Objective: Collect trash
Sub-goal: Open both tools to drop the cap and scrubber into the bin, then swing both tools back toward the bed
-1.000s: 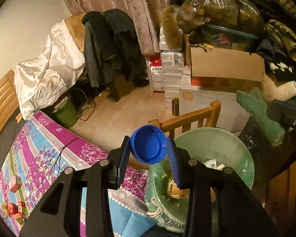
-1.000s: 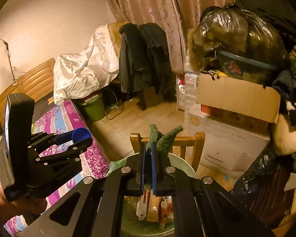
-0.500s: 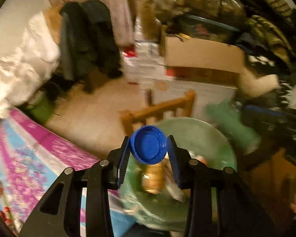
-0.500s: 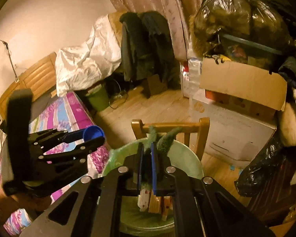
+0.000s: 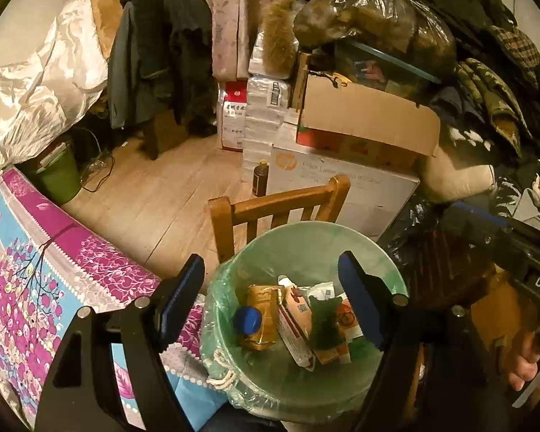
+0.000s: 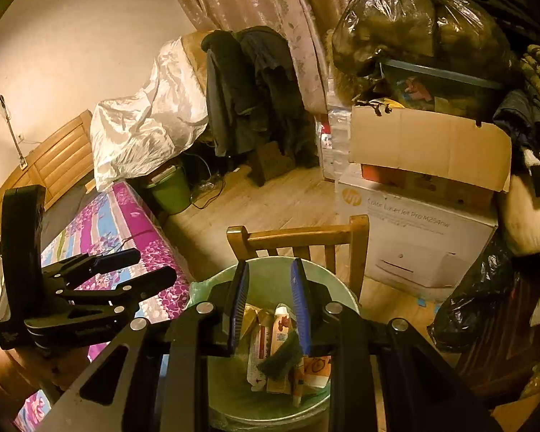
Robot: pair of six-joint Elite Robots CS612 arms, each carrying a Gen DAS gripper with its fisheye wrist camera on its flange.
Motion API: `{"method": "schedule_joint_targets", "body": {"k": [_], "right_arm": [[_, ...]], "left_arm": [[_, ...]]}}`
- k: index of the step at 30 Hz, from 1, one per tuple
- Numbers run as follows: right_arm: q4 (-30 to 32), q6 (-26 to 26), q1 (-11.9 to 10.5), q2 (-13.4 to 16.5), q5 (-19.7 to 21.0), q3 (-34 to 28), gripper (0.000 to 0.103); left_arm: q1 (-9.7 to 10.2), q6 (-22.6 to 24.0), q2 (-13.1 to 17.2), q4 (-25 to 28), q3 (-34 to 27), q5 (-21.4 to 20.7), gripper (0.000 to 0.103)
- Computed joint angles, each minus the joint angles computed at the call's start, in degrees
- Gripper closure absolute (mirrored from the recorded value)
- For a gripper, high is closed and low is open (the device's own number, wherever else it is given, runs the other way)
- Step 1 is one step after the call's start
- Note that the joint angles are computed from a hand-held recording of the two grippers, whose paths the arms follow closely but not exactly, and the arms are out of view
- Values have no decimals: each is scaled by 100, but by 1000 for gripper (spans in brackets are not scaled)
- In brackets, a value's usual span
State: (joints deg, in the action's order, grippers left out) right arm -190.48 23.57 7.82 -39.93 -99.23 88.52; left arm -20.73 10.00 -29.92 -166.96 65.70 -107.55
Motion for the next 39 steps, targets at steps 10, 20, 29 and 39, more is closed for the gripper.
{"method": "schedule_joint_targets", "body": {"k": [10,20,29,39], "right_arm": [[-47,-95,63,79,-85,-128,77],[-512,-405,365,351,-555,-524,76],[46,-923,732,765,-34,-1414,73],[1300,-1636,1196,1393,712,-2810,64]], "left_arm": [[37,-245,-35,-330,170,435,30],[217,-430,-144,-1019,687,1024,26],[629,-1435,-215,-1230,1056,1907,24],[1152,-2469,-423,-1332,1764,2398,24]]}}
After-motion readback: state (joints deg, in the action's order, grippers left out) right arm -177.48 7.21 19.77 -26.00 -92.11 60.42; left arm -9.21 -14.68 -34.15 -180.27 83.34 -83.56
